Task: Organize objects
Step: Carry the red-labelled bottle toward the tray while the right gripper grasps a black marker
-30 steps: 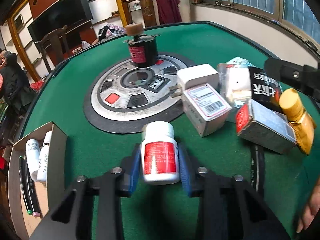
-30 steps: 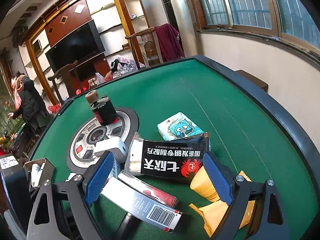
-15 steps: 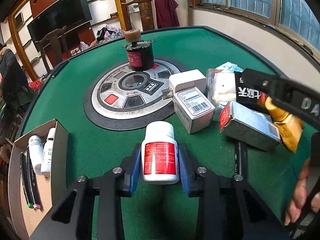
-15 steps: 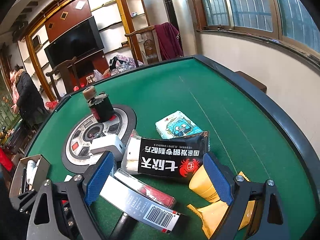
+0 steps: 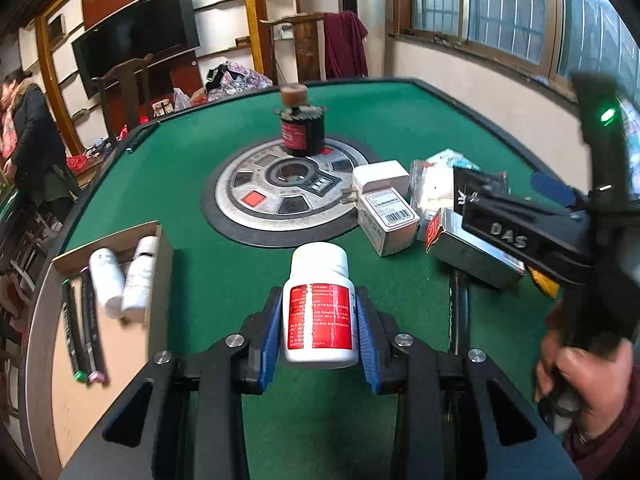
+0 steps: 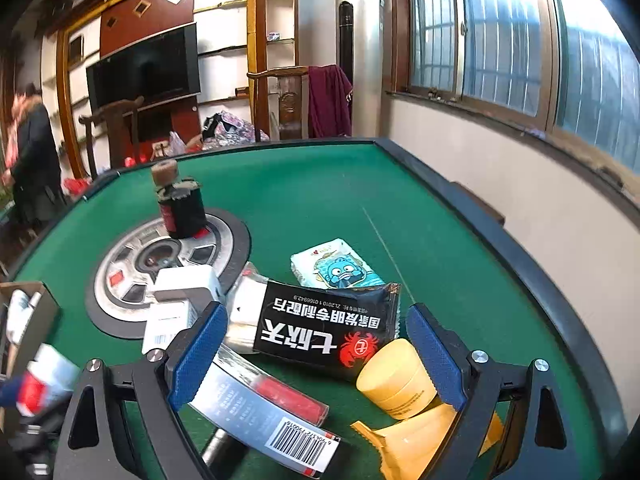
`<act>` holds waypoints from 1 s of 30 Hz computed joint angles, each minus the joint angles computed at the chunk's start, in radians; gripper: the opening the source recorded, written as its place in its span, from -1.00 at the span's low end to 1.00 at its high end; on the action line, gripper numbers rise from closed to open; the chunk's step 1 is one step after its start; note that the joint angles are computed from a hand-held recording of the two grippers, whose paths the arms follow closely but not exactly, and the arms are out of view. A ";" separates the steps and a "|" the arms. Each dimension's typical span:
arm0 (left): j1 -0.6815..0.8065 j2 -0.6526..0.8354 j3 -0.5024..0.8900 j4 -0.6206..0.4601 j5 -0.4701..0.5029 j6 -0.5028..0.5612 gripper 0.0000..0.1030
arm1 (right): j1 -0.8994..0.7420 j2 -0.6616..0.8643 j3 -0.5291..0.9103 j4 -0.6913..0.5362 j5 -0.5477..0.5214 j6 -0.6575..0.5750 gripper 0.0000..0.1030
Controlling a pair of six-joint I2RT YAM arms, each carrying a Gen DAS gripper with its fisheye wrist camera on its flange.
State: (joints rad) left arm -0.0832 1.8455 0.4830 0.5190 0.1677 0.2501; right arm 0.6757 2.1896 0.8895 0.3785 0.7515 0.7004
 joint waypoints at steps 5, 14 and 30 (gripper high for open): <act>0.145 -0.110 -0.085 -0.013 0.116 0.034 -0.35 | 0.021 0.004 0.017 -0.044 0.083 0.013 0.82; 0.443 -0.155 -0.081 -0.133 0.317 0.146 -0.35 | 0.152 -0.193 -0.110 -0.106 0.164 0.073 0.92; 0.920 -0.175 0.065 -0.489 0.653 0.396 -0.35 | 0.144 -0.134 -0.060 -0.127 -0.348 0.104 1.00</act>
